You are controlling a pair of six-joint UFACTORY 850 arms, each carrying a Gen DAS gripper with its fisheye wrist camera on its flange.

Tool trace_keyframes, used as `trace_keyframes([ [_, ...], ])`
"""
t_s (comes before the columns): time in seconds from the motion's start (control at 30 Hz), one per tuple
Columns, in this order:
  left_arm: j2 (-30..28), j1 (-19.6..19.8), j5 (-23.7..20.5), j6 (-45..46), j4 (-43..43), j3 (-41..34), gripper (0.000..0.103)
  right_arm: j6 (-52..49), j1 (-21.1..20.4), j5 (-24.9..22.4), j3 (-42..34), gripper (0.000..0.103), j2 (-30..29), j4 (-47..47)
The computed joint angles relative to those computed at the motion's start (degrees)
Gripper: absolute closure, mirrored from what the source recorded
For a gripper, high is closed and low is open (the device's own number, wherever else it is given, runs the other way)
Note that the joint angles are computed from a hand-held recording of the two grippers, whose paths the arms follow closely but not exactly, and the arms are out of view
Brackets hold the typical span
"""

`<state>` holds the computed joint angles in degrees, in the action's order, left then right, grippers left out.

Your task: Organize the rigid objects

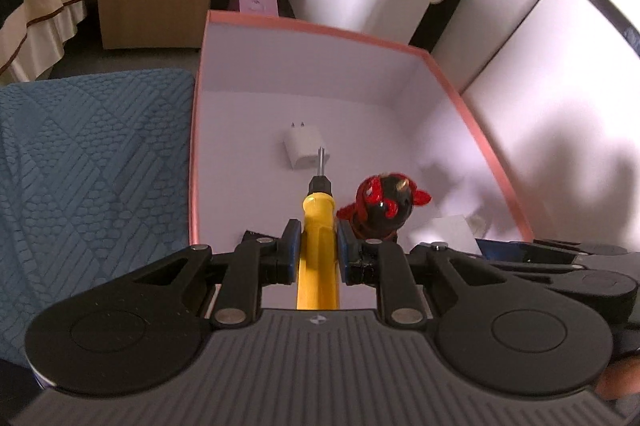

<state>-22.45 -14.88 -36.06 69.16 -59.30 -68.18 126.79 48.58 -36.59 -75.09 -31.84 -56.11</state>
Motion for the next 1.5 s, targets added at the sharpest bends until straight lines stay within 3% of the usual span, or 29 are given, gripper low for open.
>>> trace_keyframes([
  [0.23,-0.8,-0.4,-1.2,-3.5,4.2,0.1,0.081,0.1,-0.2,1.7,0.4,0.049,-1.3,1.2],
  [0.43,0.5,-0.1,-1.5,-0.8,2.3,0.6,0.080,4.2,-0.3,3.4,2.0,0.048,-0.2,-0.3],
  [0.6,1.7,0.5,-2.3,-2.4,3.9,0.2,0.064,5.0,-0.2,3.7,2.1,0.047,0.2,-0.4],
  [0.77,4.1,2.1,-4.1,-0.8,2.2,0.1,0.064,5.1,0.6,0.0,1.3,0.047,1.6,-1.2],
  [1.17,12.3,7.9,-9.1,7.5,-4.3,1.1,0.064,5.0,6.2,-17.7,-4.4,0.047,4.8,-5.6],
  [1.5,15.6,13.7,-15.1,10.2,-5.4,2.7,0.064,5.7,11.1,-26.6,-11.1,0.047,1.6,-4.7],
])
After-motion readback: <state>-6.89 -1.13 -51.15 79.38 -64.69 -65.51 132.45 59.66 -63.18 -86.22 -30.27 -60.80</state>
